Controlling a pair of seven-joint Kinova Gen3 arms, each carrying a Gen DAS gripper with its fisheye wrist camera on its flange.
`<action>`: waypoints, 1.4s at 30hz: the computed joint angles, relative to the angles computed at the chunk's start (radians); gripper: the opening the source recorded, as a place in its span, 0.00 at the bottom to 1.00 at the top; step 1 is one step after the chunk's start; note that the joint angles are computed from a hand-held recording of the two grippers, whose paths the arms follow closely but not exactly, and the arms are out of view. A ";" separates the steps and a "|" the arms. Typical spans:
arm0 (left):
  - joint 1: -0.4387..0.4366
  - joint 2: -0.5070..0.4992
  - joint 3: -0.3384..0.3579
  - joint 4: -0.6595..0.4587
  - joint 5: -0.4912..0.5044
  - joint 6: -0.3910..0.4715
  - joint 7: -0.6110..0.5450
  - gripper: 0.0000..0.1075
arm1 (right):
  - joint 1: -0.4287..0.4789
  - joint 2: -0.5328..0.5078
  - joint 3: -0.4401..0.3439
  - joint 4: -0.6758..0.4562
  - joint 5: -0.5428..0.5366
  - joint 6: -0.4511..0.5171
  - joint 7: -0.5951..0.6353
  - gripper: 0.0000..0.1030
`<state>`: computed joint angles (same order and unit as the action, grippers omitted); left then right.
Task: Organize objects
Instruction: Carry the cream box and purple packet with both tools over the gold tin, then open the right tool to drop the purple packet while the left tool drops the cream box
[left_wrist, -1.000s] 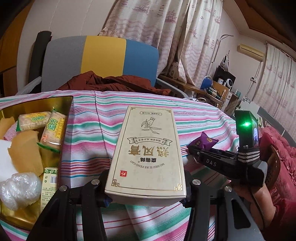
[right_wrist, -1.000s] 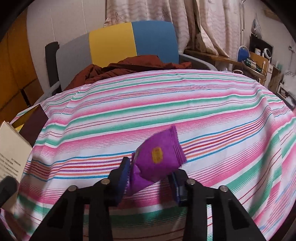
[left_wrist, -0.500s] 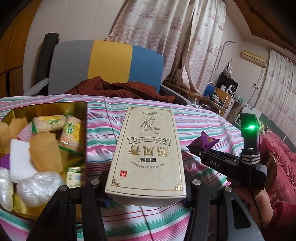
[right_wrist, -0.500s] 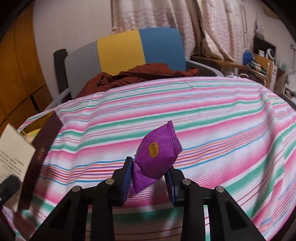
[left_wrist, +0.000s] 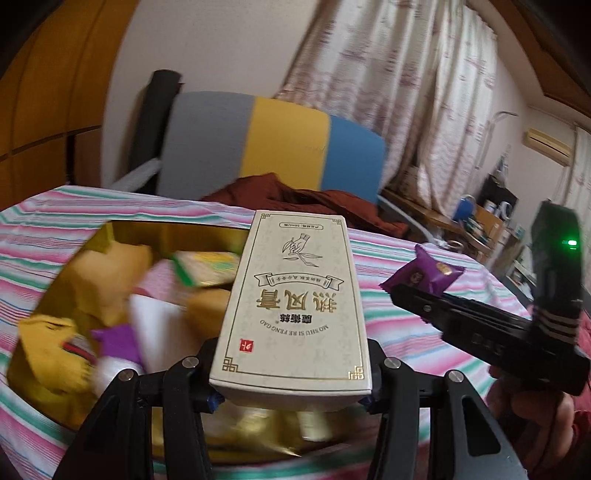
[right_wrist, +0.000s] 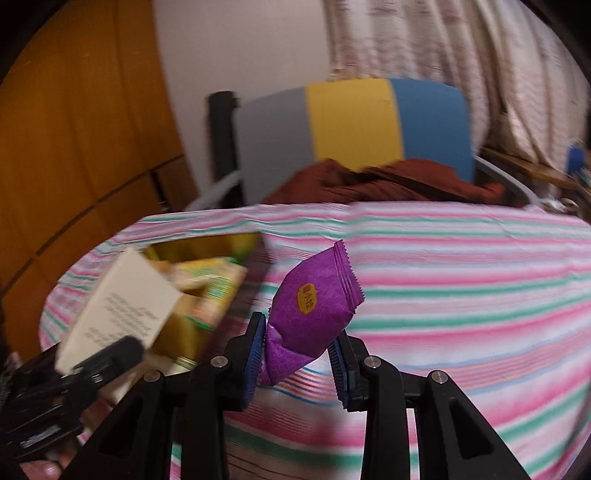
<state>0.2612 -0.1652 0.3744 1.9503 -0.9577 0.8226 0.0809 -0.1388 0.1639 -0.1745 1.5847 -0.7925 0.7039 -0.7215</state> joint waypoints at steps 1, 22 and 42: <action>-0.007 -0.015 -0.023 0.005 0.018 -0.002 -0.021 0.49 | -0.012 0.005 -0.010 -0.012 0.001 0.007 0.000 0.33; -0.292 -0.130 -0.042 0.023 0.202 -0.017 -0.195 0.65 | -0.129 0.021 -0.055 -0.049 0.145 0.058 -0.156 0.61; -0.211 0.026 -0.090 -0.103 0.173 0.131 -0.274 0.51 | -0.095 -0.040 -0.008 0.016 0.045 0.072 -0.142 0.62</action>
<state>0.0505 -0.1394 0.2842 1.8471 -0.7843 0.9533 -0.1934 -0.2335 0.1242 -0.1822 1.6005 -0.7472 0.7759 -0.8630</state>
